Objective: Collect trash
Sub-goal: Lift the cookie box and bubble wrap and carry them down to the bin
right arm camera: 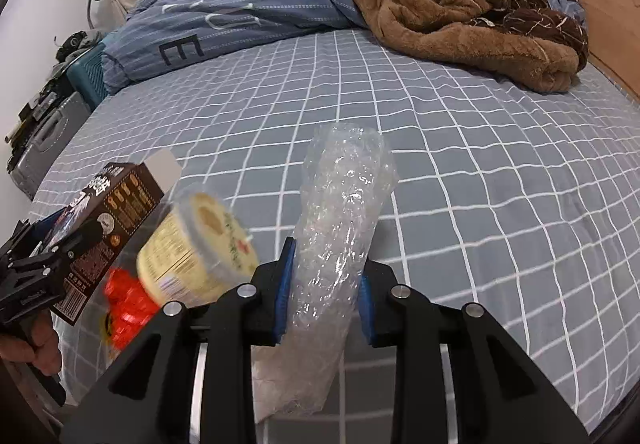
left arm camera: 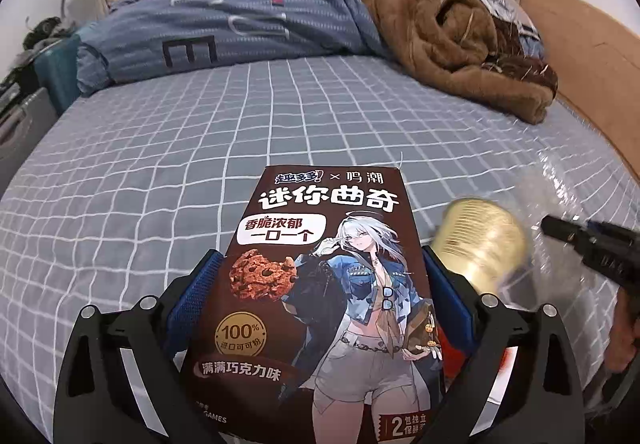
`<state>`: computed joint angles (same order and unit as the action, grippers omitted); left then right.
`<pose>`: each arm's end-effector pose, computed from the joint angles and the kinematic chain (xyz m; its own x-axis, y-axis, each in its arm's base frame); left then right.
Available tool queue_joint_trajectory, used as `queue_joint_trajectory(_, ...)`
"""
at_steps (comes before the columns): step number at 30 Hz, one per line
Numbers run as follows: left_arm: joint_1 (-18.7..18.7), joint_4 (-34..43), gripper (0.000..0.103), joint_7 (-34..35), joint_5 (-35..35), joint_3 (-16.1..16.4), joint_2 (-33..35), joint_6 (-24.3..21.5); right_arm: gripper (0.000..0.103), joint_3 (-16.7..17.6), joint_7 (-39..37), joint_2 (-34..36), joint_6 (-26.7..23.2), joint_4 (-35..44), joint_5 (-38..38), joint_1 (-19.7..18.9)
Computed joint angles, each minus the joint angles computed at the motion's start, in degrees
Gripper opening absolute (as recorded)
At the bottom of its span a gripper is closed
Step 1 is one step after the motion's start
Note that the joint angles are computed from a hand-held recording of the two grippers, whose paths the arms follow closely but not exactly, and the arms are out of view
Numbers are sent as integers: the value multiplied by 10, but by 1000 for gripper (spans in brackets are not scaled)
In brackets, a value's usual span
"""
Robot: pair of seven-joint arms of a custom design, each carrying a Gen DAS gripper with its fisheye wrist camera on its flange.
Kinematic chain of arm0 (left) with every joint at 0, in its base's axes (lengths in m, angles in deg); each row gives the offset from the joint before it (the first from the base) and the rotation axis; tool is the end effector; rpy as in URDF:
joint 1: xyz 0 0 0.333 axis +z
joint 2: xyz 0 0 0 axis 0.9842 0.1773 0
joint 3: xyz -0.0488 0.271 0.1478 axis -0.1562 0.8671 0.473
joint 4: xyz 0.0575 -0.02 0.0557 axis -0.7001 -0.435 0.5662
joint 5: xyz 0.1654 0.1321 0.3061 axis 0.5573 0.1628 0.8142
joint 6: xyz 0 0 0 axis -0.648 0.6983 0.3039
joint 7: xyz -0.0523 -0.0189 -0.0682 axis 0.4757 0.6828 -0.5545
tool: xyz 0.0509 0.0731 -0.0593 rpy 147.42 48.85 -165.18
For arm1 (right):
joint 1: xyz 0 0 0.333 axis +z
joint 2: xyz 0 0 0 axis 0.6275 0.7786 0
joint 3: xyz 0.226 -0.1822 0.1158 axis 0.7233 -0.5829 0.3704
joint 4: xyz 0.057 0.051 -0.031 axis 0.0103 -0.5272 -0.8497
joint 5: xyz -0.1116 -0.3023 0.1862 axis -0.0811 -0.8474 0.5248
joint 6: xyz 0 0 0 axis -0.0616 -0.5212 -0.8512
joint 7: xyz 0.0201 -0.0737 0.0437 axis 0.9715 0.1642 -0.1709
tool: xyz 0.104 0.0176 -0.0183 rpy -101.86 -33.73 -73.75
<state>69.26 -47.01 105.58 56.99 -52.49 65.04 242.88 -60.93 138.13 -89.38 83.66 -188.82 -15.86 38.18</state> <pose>0.5585 -0.2237 0.5478 -0.5190 -0.8548 0.0061 -0.6166 0.3694 -0.6952 0.4580 0.0527 0.5339 -0.3460 -0.9255 -0.1543 -0.6764 0.3600 -0.6425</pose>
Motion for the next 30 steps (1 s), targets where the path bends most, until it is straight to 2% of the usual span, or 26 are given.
queue_joint_trajectory(3, -4, -43, 93, -38, 30, 4, -41, 27, 27, 7, 3, -26, -9, -14, -1, 5)
queue_joint_trajectory(5, -8, -66, 92, -34, 8, 7, -68, 34, 27, 13, 6, -41, -17, -21, -1, 7)
queue_joint_trajectory(9, -14, -103, 92, -58, 22, 11, -107, 45, 27, 24, 9, -75, -32, -34, 5, 17)
queue_joint_trajectory(14, -25, -142, 92, -74, 19, 22, -150, 38, 27, 43, 18, -113, -52, -45, 1, 23)
queue_joint_trajectory(30, -50, -280, 92, -112, 28, 49, -314, 24, 27, 75, 40, -234, -128, -102, 41, 81)
